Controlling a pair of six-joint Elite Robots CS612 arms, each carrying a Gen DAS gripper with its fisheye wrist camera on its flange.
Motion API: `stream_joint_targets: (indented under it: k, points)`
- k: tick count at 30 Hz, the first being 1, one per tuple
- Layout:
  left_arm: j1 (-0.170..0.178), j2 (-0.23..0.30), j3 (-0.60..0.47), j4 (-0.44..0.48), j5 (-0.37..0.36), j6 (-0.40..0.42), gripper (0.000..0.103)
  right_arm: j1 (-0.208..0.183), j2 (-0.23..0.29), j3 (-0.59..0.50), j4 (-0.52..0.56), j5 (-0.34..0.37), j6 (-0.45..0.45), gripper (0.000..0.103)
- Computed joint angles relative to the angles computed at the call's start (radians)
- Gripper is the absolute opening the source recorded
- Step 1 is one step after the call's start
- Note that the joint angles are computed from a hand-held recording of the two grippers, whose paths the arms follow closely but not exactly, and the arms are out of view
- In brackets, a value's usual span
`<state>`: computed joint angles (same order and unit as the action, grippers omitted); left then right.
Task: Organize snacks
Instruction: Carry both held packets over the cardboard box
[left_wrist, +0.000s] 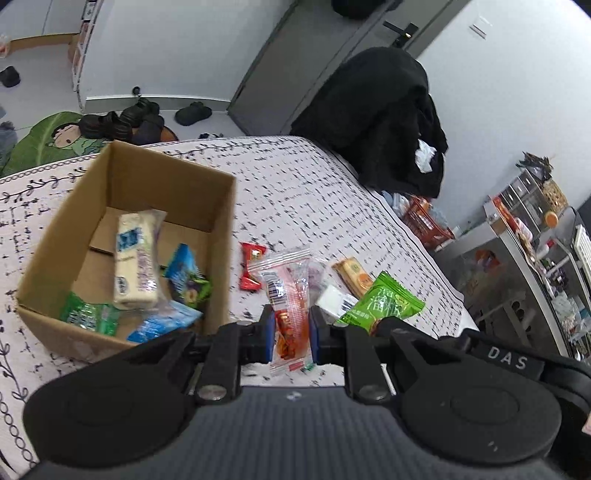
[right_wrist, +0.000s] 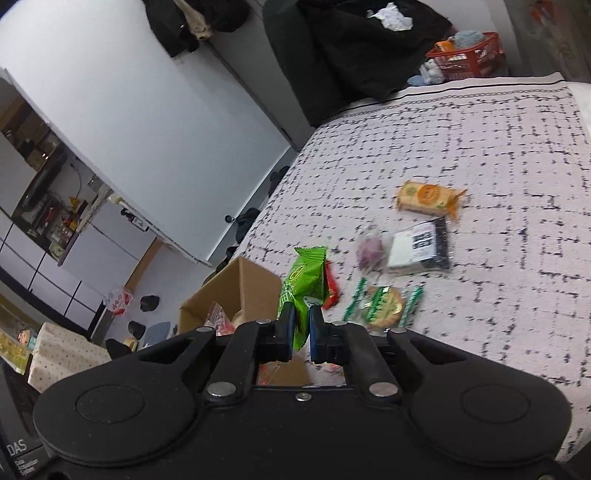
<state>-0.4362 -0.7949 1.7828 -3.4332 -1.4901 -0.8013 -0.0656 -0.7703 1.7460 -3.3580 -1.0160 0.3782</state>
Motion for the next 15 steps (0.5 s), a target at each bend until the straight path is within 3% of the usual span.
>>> stream_joint_targets:
  k: [15]
  points:
    - [0.053,0.009,0.014,-0.002,0.024,-0.051,0.018,0.061,0.011,-0.041,0.054,-0.007,-0.036,0.008]
